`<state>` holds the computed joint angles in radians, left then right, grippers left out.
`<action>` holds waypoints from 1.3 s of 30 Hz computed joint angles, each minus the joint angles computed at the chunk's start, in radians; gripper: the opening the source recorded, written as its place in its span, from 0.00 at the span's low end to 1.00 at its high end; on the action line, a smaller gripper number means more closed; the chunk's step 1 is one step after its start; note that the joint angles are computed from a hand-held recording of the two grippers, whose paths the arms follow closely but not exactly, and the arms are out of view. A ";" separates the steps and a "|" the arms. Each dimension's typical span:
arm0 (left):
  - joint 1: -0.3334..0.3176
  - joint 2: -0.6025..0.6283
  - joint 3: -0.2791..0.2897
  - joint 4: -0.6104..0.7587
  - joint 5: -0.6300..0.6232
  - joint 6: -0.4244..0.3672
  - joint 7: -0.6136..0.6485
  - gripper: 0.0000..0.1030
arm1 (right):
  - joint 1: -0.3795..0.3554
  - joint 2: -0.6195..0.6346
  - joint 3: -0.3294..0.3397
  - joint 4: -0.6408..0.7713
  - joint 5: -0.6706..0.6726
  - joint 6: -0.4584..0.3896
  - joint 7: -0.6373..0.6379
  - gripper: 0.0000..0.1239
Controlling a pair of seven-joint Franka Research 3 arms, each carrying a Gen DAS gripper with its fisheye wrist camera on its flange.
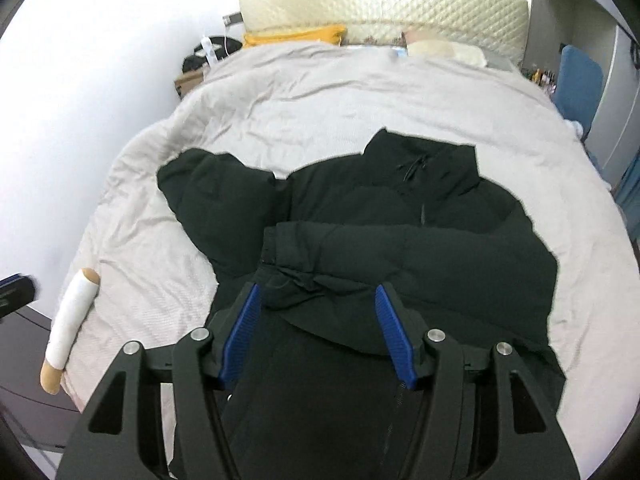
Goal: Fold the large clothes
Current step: 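Lay the sleeve on the jacket body and open the right gripper, then move the left tool to the other sleeve cuff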
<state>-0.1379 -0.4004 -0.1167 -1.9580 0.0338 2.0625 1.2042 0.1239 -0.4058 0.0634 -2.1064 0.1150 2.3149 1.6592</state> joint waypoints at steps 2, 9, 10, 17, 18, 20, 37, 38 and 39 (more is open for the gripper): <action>-0.005 0.000 -0.003 0.001 -0.001 -0.001 0.007 0.76 | 0.001 -0.051 -0.004 -0.010 0.001 -0.023 -0.009 0.49; -0.011 -0.004 0.017 -0.014 -0.045 0.011 0.031 0.76 | -0.022 -0.198 -0.009 -0.063 0.012 -0.129 -0.010 0.49; -0.009 -0.003 0.023 -0.017 -0.053 0.013 0.036 0.76 | -0.030 -0.219 -0.008 -0.068 0.011 -0.141 -0.002 0.49; 0.018 0.040 0.061 -0.027 -0.121 0.075 0.072 0.76 | -0.080 -0.253 -0.005 -0.066 -0.003 -0.170 0.035 0.49; 0.024 0.052 0.064 -0.026 -0.129 0.086 0.071 0.76 | -0.084 -0.252 -0.005 -0.063 -0.007 -0.170 0.038 0.49; 0.038 0.086 0.074 -0.021 -0.152 0.114 0.079 0.76 | -0.092 -0.247 -0.004 -0.055 -0.015 -0.173 0.042 0.49; 0.180 0.503 0.043 0.225 -0.131 0.241 0.111 0.76 | -0.100 -0.124 0.002 0.063 -0.054 -0.283 0.120 0.49; 0.188 0.526 0.040 0.240 -0.130 0.243 0.107 0.76 | -0.098 -0.108 0.001 0.073 -0.058 -0.286 0.121 0.49; 0.194 0.556 0.037 0.264 -0.125 0.241 0.102 0.76 | -0.096 -0.096 0.001 0.081 -0.062 -0.289 0.123 0.49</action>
